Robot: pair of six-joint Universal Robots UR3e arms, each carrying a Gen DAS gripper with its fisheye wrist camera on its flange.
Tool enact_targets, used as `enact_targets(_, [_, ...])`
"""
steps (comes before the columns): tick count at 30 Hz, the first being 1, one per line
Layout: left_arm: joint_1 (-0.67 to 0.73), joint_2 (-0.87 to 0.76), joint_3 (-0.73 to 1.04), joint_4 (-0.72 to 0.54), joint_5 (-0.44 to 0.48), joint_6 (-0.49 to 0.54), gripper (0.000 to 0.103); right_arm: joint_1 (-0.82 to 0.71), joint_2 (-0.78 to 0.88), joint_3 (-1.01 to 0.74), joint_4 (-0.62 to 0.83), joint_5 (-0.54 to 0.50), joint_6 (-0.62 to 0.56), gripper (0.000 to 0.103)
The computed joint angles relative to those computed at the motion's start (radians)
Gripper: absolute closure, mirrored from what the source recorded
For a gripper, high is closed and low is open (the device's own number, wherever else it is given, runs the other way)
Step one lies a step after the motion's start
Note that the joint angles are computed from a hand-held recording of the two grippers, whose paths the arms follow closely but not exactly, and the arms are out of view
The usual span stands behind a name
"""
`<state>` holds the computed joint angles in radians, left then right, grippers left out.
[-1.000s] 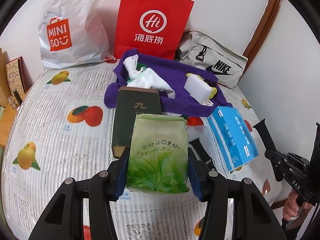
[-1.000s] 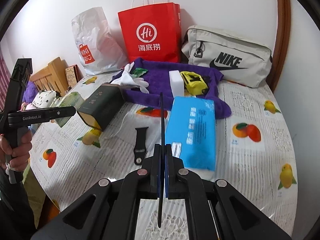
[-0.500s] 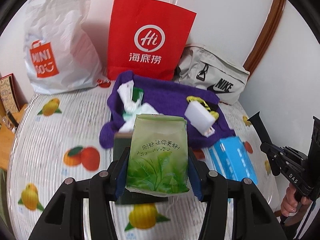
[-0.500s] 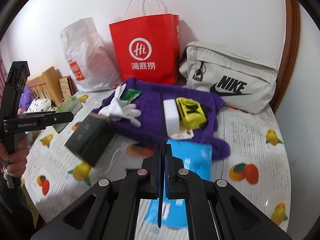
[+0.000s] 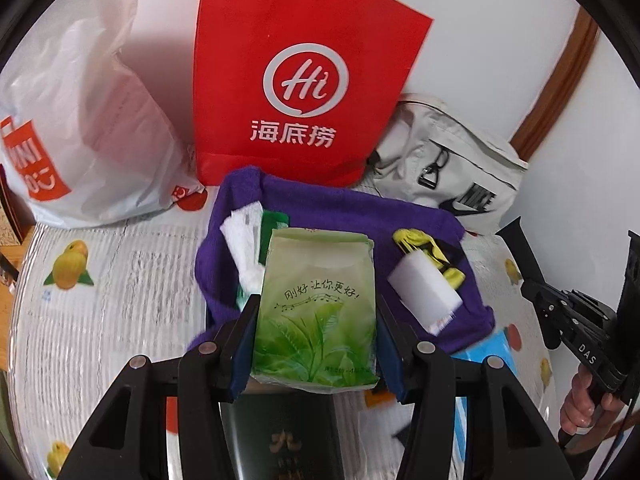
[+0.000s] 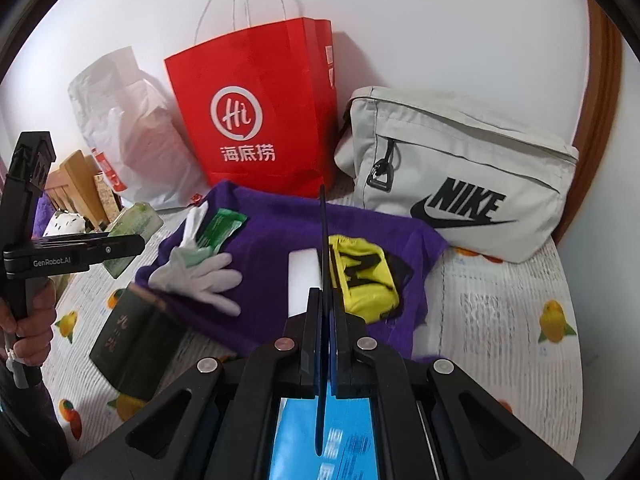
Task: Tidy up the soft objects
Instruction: 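Carry the green packet toward the purple towel with left while right carries the strap there, then lower and release the green packet on the towel with left while right releases the strap on the yellow pouch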
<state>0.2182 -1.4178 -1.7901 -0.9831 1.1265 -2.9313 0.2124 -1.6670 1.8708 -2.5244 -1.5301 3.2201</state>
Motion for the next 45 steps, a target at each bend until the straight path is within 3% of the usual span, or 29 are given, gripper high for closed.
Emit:
enact_targets(11, [-0.091,-0.282,0.243,0.037,0.050,-0.100,0.053,-0.055,0.254,-0.227,0.048,0.029,-0.019,0.100])
enact_targets(16, [-0.104,-0.348,0.277,0.055,0.095,-0.106,0.053,-0.095,0.306,-0.234,0.049,0.088,-0.021,0.100])
enact_targets(23, [-0.093,-0.369,0.296,0.046,0.088,-0.086,0.053,-0.076,0.375,-0.290,0.125,0.100,-0.088,0.100])
enact_targets(26, [-0.099,-0.382,0.304,0.042,0.095,-0.082,0.053,-0.066,0.389,-0.299,0.124,0.066,-0.077,0.100])
enact_targets(45, [-0.163,-0.497,0.378,0.017,0.159,-0.110,0.053,-0.097,0.335,-0.274,0.139,0.106,-0.104,0.098])
